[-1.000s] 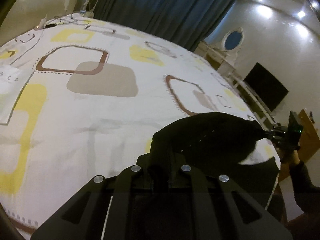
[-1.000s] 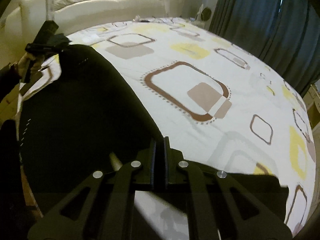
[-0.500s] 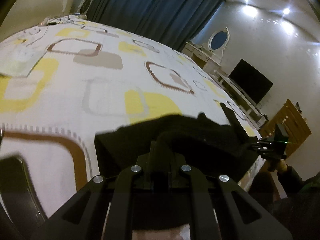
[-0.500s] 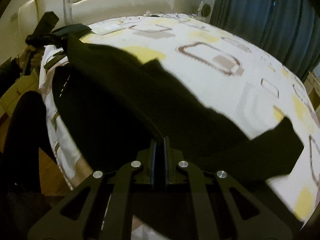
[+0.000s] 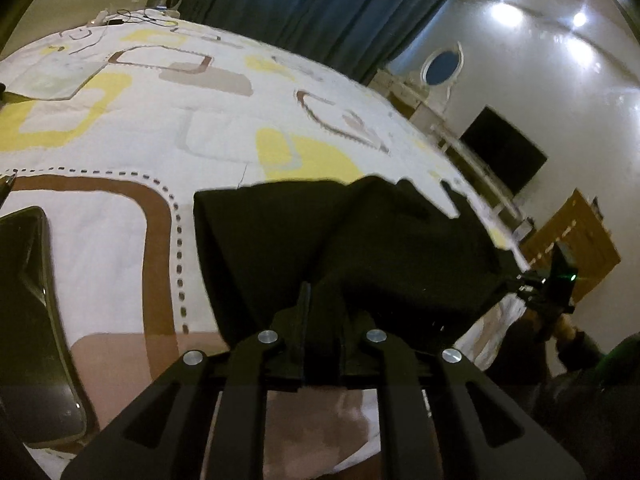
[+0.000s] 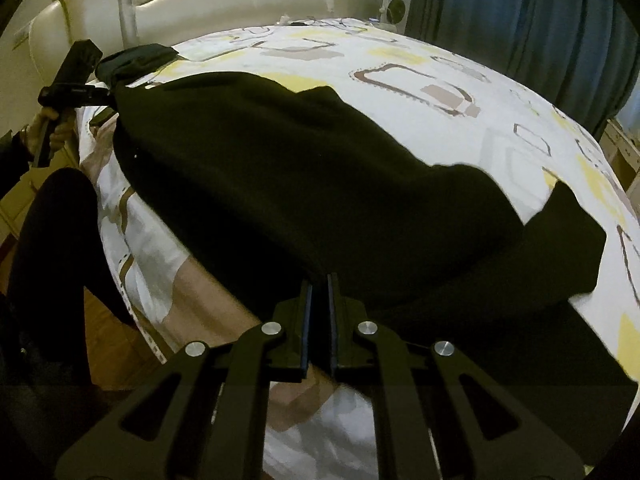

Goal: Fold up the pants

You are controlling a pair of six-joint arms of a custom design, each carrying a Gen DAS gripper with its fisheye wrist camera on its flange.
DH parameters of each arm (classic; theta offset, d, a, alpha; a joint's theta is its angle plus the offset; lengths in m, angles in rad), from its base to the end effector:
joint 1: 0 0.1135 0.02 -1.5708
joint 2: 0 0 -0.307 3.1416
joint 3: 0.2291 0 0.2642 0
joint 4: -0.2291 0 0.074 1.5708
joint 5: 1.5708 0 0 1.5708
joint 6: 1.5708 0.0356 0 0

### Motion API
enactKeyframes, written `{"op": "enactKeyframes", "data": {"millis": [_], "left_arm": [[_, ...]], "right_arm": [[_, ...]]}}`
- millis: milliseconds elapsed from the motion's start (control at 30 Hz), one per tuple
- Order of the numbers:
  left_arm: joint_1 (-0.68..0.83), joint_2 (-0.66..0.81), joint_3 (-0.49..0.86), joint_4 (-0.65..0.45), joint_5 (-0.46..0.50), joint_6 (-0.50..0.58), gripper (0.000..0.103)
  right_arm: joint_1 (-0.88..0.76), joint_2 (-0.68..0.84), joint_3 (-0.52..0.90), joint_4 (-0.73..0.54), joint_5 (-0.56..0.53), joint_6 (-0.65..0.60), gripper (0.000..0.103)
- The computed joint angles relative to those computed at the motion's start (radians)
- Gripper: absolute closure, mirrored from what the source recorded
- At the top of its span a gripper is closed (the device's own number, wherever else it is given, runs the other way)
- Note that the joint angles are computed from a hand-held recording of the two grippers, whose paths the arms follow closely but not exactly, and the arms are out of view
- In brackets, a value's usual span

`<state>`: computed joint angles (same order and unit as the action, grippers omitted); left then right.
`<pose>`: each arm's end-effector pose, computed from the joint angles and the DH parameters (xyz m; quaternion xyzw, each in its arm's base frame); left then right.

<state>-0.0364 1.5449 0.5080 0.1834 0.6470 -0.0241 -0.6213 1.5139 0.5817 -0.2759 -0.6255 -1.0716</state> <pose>0.2610 -0.0310 0.1523 0.1170 0.8871 -0.3076 0.3236 0.2078 -0.1231 0.1530 -0.2630 0.8999 0.0720 0.3404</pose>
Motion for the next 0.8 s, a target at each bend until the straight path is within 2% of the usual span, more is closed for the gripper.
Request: {"op": "enactKeyframes", "data": {"millis": [167, 533, 700, 800], "left_arm": [[0.007, 0.007, 0.011, -0.093, -0.049, 0.093, 0.075], [0.007, -0.090, -0.001, -0.226, -0.196, 0.200, 0.071], [0.085, -0.171, -0.012, -0.251, -0.264, 0.167, 0.071], [0.042, -0.239, 0.001, -0.240, -0.258, 0.099, 0.071]], "right_arm": [[-0.018, 0.013, -0.030, 0.028, 0.014, -0.023, 0.095], [-0.042, 0.017, -0.039, 0.031, 0.009, -0.050, 0.094], [-0.063, 0.015, -0.044, 0.021, -0.001, -0.071, 0.090], [-0.073, 0.009, -0.049, 0.017, -0.005, -0.083, 0.089]]}}
